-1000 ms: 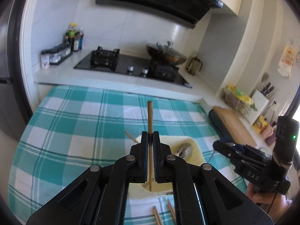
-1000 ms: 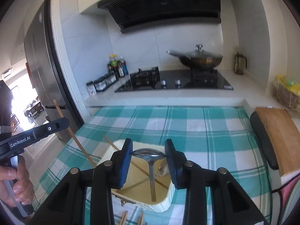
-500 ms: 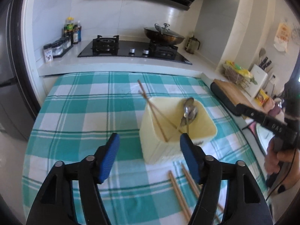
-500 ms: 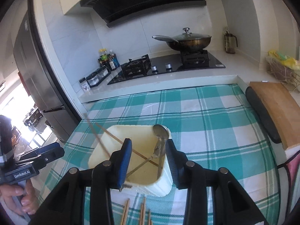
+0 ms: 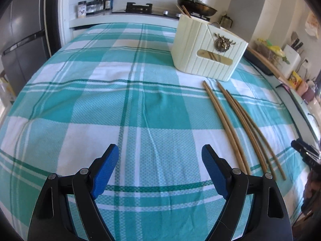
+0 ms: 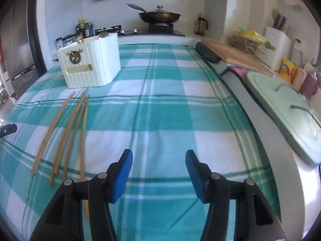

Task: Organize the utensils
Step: 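Move the open left tool toward the remaining chopsticks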

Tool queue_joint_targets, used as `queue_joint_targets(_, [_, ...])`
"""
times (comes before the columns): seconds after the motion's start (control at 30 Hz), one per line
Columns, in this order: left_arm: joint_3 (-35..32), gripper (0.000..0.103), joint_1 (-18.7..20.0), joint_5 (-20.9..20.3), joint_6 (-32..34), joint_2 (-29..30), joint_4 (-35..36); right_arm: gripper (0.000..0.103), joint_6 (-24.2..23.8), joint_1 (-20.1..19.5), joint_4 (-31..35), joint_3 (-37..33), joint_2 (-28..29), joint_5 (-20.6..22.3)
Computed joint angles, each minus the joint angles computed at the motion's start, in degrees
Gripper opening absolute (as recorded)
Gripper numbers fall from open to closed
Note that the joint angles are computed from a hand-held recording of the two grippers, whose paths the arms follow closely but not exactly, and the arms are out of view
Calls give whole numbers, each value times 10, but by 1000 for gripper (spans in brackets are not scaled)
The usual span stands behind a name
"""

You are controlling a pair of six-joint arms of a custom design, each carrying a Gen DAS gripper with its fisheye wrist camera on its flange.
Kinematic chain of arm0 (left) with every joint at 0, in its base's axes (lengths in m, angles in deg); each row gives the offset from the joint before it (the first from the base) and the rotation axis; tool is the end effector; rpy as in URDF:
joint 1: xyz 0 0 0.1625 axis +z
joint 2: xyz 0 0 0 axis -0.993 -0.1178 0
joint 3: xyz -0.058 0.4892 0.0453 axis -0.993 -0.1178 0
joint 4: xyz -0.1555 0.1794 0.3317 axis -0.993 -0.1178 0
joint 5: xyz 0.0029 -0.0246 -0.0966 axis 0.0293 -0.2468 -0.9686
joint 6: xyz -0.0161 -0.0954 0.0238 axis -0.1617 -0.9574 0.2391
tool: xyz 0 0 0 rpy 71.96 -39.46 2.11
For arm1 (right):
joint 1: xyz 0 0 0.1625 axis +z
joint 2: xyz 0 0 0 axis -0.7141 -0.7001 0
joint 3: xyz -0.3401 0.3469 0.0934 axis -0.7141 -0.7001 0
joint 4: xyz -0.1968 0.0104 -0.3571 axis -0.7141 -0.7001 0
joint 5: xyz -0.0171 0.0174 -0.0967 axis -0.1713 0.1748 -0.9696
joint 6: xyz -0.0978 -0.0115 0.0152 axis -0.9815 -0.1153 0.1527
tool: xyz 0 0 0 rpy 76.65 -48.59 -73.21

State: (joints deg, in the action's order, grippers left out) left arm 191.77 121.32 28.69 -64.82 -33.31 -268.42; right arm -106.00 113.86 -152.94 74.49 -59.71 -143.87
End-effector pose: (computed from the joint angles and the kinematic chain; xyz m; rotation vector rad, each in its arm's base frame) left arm -0.2147 -0.4264 0.0293 0.4706 2.4575 -0.7511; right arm -0.0282 -0.3602 0.2904 0.2741 -2.1571 0.9309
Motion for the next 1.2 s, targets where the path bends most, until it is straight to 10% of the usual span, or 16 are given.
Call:
queue_joint_targets(0.8, [-27, 98, -6, 30, -5, 30, 60, 56, 11, -30, -7, 4, 23, -16])
queue_joint_targets(1.2, [-86, 98, -20, -20, 2, 56, 67, 56, 10, -30, -7, 4, 22, -16])
